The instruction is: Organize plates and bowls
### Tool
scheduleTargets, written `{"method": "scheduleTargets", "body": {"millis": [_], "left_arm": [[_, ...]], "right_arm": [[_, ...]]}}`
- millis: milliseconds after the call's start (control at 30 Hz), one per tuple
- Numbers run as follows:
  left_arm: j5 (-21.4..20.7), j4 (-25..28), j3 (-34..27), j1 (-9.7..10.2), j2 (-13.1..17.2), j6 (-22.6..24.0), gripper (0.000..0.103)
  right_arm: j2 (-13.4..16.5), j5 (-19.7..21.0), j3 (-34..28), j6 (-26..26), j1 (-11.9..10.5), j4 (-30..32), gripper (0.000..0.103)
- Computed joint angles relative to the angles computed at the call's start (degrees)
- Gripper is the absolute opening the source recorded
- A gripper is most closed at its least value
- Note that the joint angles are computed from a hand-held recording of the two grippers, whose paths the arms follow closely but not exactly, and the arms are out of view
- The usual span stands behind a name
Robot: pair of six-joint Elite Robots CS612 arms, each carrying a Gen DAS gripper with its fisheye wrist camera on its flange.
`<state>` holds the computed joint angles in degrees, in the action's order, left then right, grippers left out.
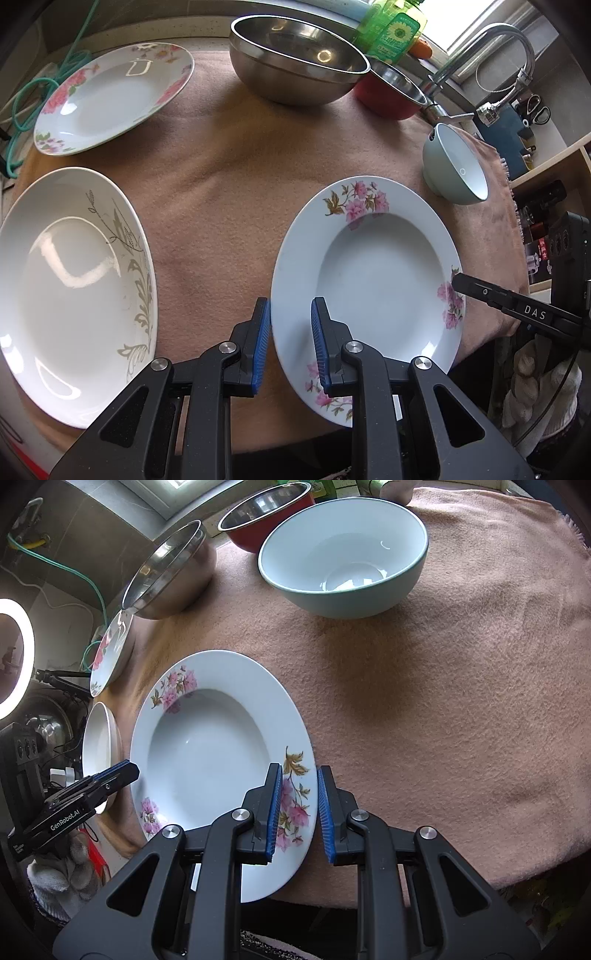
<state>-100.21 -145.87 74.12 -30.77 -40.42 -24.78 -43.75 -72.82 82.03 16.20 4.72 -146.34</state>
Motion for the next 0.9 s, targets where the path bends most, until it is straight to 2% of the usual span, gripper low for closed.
{"method": "scheduleTargets", "body": {"millis": [133, 167, 200, 233, 267, 333, 367, 467, 500, 567, 700, 867, 900], "left_arm": [[-0.26, -1.53, 0.65, 0.15, -0.41, -0.15, 0.021], [-0.03, -1.91, 0.88, 0.15, -0.58, -0.2, 0.021], [0.46, -2.23, 1.1, 0.09, -0.79, -0.13, 0.022], [0.93, -2.75, 1.4, 0.05, -1.0, 0.0, 0.022], [1.34, -3.18, 1.68, 0.04, -1.21, 0.07, 0.024], [1.69, -4.37, 2.34, 0.13, -1.61, -0.18, 0.034], [1.97, -4.8, 2.56, 0.19, -1.74, -0.5, 0.043], [2.16, -6.22, 3.23, 0.46, -2.12, -1.19, 0.046], [2.46, -6.51, 3.46, 0.51, -2.28, -1.36, 0.052], [2.88, -7.56, 4.08, 0.61, -2.63, -1.49, 0.056], [4.19, -9.0, 5.24, 0.9, -3.42, -1.63, 0.056], [5.33, -10.46, 6.74, 1.68, -4.54, -1.66, 0.056], [5.56, -10.83, 7.08, 1.9, -4.77, -1.74, 0.056]], "right_arm": [[-0.42, -3.69, -0.14, -0.28, 0.49, -0.55, 0.023], [-0.55, -4.21, -0.05, -0.4, 0.55, -1.04, 0.031], [-0.67, -4.64, 0.03, -0.63, 0.62, -1.62, 0.045], [-0.85, -5.33, 0.19, -0.72, 0.75, -2.37, 0.051], [-1.07, -6.02, 0.45, -0.85, 0.89, -3.28, 0.059], [-1.26, -6.92, 0.42, -1.44, 1.1, -4.04, 0.06], [-1.42, -7.47, 0.52, -1.61, 1.28, -4.48, 0.061], [-1.78, -8.0, 1.02, -1.79, 1.64, -7.49, 0.075], [-1.87, -8.2, 1.12, -1.84, 1.76, -8.41, 0.078], [-2.03, -8.18, 1.16, -1.74, 1.95, -9.79, 0.081], [-1.9, -7.32, 1.0, -1.14, 2.48, -12.85, 0.084], [-1.55, -8.18, -0.07, -1.47, 3.75, -14.31, 0.084], [-1.4, -8.09, -0.43, -1.21, 3.95, -14.44, 0.087]]}}
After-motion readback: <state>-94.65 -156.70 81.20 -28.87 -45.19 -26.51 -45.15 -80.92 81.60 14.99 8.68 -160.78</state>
